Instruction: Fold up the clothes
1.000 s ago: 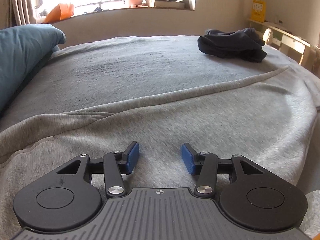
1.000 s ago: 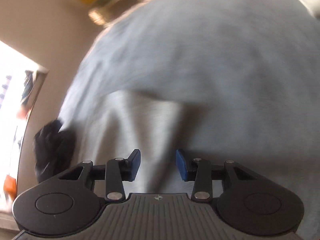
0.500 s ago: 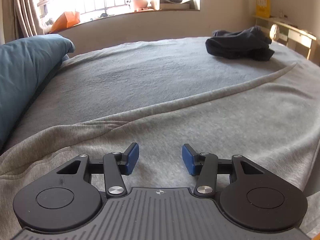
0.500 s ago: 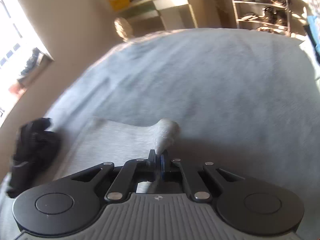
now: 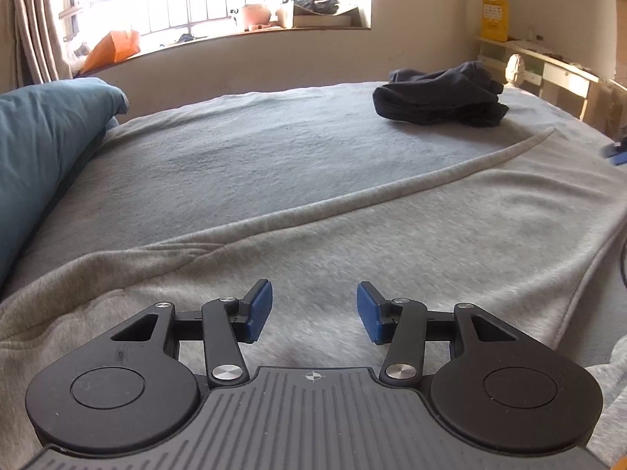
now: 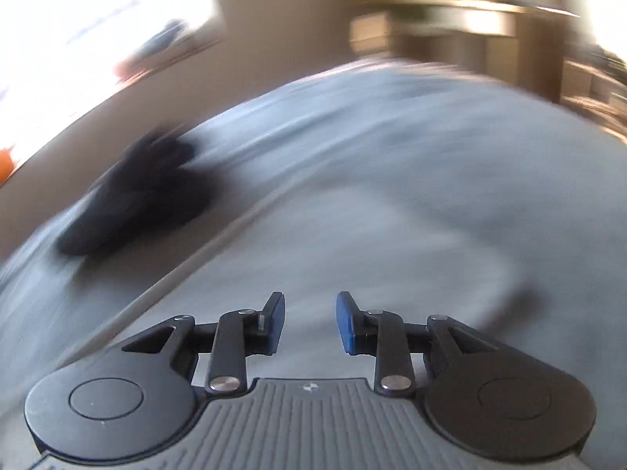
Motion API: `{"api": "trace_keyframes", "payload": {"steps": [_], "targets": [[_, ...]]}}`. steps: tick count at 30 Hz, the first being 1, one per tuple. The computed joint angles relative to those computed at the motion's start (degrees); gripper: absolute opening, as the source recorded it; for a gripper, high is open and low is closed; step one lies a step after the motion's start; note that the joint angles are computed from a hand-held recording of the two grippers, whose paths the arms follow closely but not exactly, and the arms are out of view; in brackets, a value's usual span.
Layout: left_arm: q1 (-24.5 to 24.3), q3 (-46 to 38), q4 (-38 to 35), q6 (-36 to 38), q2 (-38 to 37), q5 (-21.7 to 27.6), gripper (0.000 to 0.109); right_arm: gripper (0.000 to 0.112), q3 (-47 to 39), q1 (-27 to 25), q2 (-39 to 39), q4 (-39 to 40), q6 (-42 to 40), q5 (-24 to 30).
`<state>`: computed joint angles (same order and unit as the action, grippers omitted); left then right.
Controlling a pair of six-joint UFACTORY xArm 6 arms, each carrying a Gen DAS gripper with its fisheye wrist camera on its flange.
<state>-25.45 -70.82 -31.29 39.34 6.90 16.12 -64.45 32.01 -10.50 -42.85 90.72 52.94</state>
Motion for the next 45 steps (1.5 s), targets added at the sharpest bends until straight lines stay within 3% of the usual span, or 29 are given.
{"api": "trace_keyframes", "payload": {"steps": [2,4,6,10,15,19,21,23,24,26,28,30,32,38,40,43,45], "targets": [[0.0,0.6,2.8,-3.4,0.1,0.1,0.048,0.029,-5.3,0.7,7.1,3.4,-12.0,-7.3],[0.0,1.3,4.5,-5.9,0.1,0.3,0.048,0.029,-10.8,0.2,12.6,9.2,-24.0,-6.2],[-0.1,2.2,2.4,-3.9,-0.1,-0.7,0.048,0.029,-15.0,-1.0,16.8,13.3,-30.2,-3.9],[0.0,2.2,-0.4,-2.8,0.0,-0.9,0.048,0.022,-15.1,-7.7,18.1,12.7,-24.3,-6.6],[0.0,2.3,0.5,-4.4,-0.1,-1.0,0.048,0.021,-21.1,-13.6,23.0,8.2,-13.4,-2.1],[0.1,2.1,1.4,-5.0,0.0,-0.5,0.048,0.022,-22.6,-15.2,24.0,2.5,-5.8,2.5],[0.1,2.0,1.7,-5.1,0.0,-0.3,0.048,0.025,-24.9,-14.6,24.1,0.8,-2.8,10.1],[0.2,2.0,1.8,-5.2,0.0,-0.1,0.048,0.026,-22.5,-14.5,21.4,-1.9,2.9,12.3],[0.2,1.9,1.9,-5.4,0.0,0.1,0.048,0.026,-19.3,-14.8,18.0,-1.3,5.0,9.8],[0.2,1.8,2.4,-5.9,0.0,0.2,0.049,0.026,-11.9,-15.9,11.7,3.7,2.2,-1.1],[0.2,1.8,2.9,-6.5,0.0,0.2,0.049,0.026,-5.8,-16.8,7.1,14.0,-8.6,-11.9],[0.2,1.8,3.4,-7.0,0.1,0.2,0.05,0.026,-3.3,-15.8,5.2,23.3,-20.0,-14.7],[0.3,1.7,3.2,-6.9,0.1,0.5,0.05,0.026,-3.4,-14.3,4.7,24.9,-23.7,-8.2],[0.6,0.8,3.7,-8.2,0.4,1.8,0.051,0.021,5.0,-14.8,-7.5,12.4,-6.4,16.0],[0.7,0.6,4.0,-9.0,0.5,2.1,0.051,0.021,4.6,-13.0,-8.5,11.3,-7.8,18.0],[0.7,0.5,5.9,-10.9,0.5,2.2,0.052,0.022,4.4,-10.5,-8.0,13.8,-18.3,7.0],[0.7,0.4,7.3,-12.3,0.5,2.5,0.052,0.025,3.8,-9.2,-5.7,19.8,-29.7,-1.0]]}}
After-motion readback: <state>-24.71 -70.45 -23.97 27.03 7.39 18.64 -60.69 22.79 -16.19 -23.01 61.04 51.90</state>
